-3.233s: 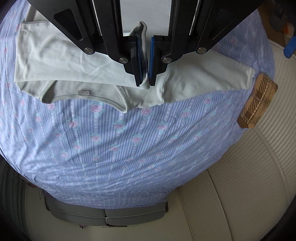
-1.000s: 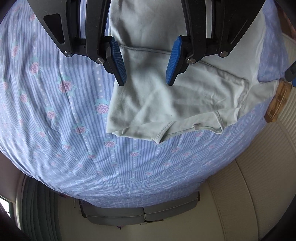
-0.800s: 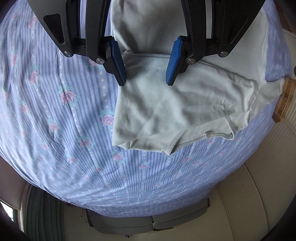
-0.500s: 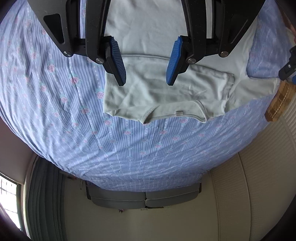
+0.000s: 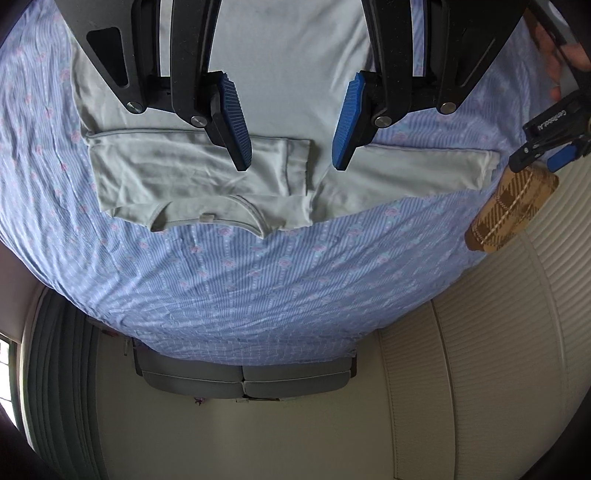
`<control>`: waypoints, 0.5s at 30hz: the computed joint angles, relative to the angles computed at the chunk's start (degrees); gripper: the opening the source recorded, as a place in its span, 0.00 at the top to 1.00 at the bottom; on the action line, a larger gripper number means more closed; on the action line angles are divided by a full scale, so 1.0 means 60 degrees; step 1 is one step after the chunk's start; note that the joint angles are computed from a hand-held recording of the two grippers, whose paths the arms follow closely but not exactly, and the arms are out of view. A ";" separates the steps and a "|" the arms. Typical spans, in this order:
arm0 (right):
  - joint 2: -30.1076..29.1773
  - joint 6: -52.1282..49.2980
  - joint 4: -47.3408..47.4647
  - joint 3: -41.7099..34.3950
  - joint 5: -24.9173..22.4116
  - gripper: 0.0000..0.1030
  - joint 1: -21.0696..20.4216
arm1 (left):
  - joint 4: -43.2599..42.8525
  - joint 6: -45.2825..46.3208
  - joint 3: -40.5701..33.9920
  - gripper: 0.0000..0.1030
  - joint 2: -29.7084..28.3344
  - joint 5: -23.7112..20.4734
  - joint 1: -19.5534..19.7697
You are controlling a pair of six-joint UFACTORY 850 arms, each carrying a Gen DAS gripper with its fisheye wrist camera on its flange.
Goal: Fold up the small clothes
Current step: 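Move the left gripper toward the other sleeve cuff, then close the left gripper on the sleeve cuff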
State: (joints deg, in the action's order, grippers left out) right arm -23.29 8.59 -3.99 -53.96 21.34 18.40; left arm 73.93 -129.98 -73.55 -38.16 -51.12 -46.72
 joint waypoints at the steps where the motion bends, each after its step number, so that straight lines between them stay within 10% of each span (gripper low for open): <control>1: -0.0045 -0.0126 0.0269 -0.0042 0.0017 0.55 0.0165 | 0.0257 -0.0216 0.0208 0.14 0.0075 0.0055 0.0116; 15: -0.1062 -0.1912 0.2363 -0.1022 -0.0388 0.55 0.1530 | 0.3942 -0.2807 0.1401 0.61 -0.0018 0.2862 0.1985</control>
